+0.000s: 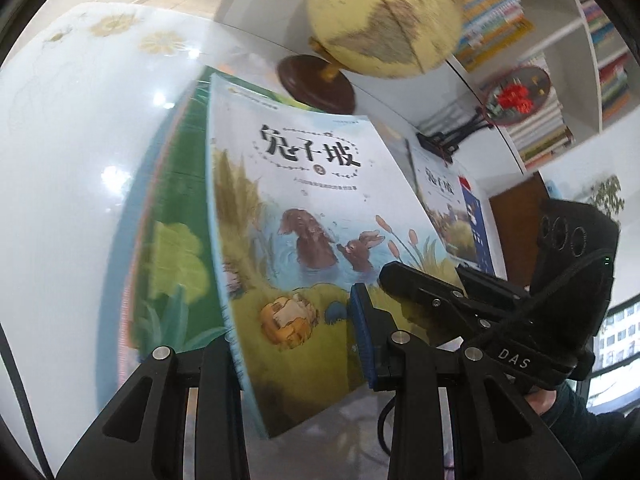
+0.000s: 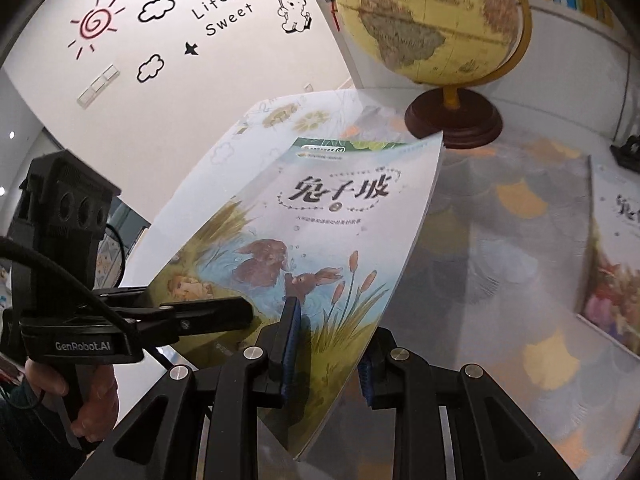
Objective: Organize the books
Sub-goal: 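Lower the rabbit book onto the caterpillar book and open both tools, then pull both tools back from the stack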
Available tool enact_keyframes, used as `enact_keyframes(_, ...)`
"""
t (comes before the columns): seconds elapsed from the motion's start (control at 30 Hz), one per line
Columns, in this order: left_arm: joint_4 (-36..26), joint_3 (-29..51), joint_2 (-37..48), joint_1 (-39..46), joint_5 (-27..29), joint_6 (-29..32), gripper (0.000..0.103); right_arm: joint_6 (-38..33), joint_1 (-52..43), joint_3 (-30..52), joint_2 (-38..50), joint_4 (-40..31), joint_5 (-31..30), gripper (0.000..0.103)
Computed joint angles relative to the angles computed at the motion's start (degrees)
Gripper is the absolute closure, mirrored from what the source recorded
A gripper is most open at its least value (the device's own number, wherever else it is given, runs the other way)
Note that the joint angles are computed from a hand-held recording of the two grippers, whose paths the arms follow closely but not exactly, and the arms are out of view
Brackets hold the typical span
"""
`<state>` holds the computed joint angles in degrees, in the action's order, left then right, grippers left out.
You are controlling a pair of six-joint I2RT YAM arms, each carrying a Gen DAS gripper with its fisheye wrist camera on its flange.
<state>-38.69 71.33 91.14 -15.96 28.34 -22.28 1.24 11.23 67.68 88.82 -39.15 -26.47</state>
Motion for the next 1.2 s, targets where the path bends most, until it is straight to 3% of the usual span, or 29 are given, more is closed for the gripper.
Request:
enact_keyframes(0.13, 0.7, -1.7, -0.3, 2.7, 0.5, -0.3, 0.074, 2.9, 0.6, 0.1, 2.2, 1.8, -0.9, 0.079)
enact_keyframes(0.27, -0.8, -0.2, 1.0, 3.1, -3.1, 0.6, 0.074, 5.4, 2.1, -0.5, 3.3, 3.5, -0.2, 0.079)
enact_keyframes(0.47, -2.3, -1.7, -3.6, 2.7, -15.0, -0.8, 0.074, 6.3, 2.7, -0.4, 2.6, 2.1, -0.6, 0.075)
enact_keyframes(0.53, -3.6, -1.8, -5.9, 1.1, -20.2, 0.0, 0.073, 5.2, 3.3, -0.1, 2.7, 1.1, -0.5, 0.072)
enact_keyframes(0.77, -7.3, 1.7, -8.2, -8.0, -20.5, -0.8, 0.071, 2.9, 0.8, -3.8, -3.1, -4.3, -0.1, 0.067)
enact_keyframes(0.83, -7.9, 3.2, -7.4, -13.7, -22.0, -1.4, 0.064, 1.2, -1.0, -5.9, -6.2, -6.3, 1.1, 0.060)
enact_keyframes(1.03, -7.5, 9.5, -0.7, -27.1, -20.1, -4.6, 0.060, -6.4, -14.1, -14.4, -20.8, -15.7, 2.3, 0.052)
enact_keyframes(1.2, -11.3, 21.0, 7.8, -37.4, -22.1, -4.4, 0.059, -20.3, -37.0, -17.2, -26.3, -26.3, -0.7, 0.050)
